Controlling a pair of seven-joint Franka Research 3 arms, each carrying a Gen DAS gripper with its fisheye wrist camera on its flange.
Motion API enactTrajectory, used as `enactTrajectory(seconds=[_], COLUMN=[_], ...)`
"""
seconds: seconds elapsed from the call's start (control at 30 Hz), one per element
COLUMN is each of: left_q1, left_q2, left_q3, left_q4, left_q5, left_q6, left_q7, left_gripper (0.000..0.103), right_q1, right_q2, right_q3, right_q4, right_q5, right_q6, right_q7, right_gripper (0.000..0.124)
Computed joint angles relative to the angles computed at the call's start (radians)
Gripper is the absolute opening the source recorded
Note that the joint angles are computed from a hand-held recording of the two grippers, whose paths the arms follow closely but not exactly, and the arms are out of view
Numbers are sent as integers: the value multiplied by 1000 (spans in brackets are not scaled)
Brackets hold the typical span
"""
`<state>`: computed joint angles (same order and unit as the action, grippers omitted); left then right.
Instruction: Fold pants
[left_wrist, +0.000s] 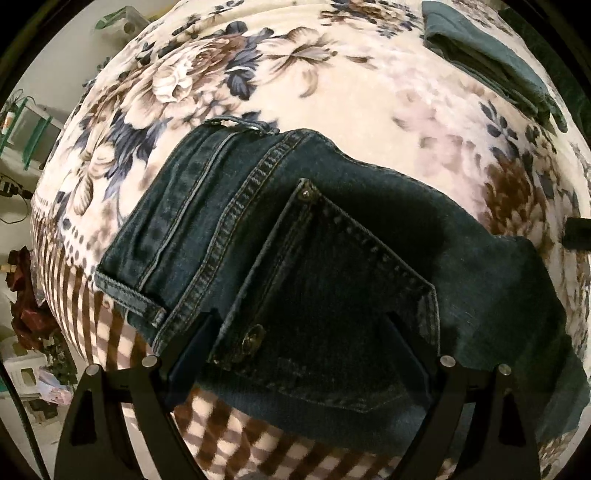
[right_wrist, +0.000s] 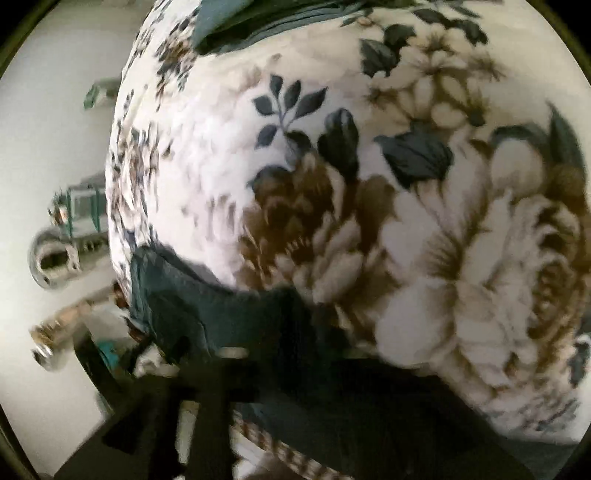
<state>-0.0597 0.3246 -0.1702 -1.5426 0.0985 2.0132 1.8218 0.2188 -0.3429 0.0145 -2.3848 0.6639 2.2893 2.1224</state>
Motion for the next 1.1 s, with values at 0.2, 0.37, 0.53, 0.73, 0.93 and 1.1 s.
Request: enactTrajectory(seconds=[0.2, 0.37, 0.53, 0.73, 0.93, 1.1], left_q1=[5, 7, 3, -5, -2, 0], left_q2=[-6, -27, -33, -30, -14, -9], left_q3=[-1, -3, -3, -2, -3, -2], left_q4=[-8, -30, -26, -17, 4, 6], left_q5=[-9, -19, -27, -21, -23, -19], left_q6=[9, 15, 0, -1, -13, -15], left_q7=[10, 22, 11, -15, -8, -3], left_gripper=[90, 90, 90, 90, 90, 90], right_q1=[63, 29, 53, 99, 133, 150], right_q2=[59, 14, 23, 11, 147, 146], right_q3=[4, 63, 42, 3, 31, 40], right_q4=[-24, -59, -41, -66, 77, 117], right_q5=[153, -5, 16, 166, 214, 256], right_q6=[-49, 47, 63, 219, 127, -13], right_q7=[-105, 105, 118, 32, -126, -263], right_gripper=[35, 14, 19, 63, 50, 50])
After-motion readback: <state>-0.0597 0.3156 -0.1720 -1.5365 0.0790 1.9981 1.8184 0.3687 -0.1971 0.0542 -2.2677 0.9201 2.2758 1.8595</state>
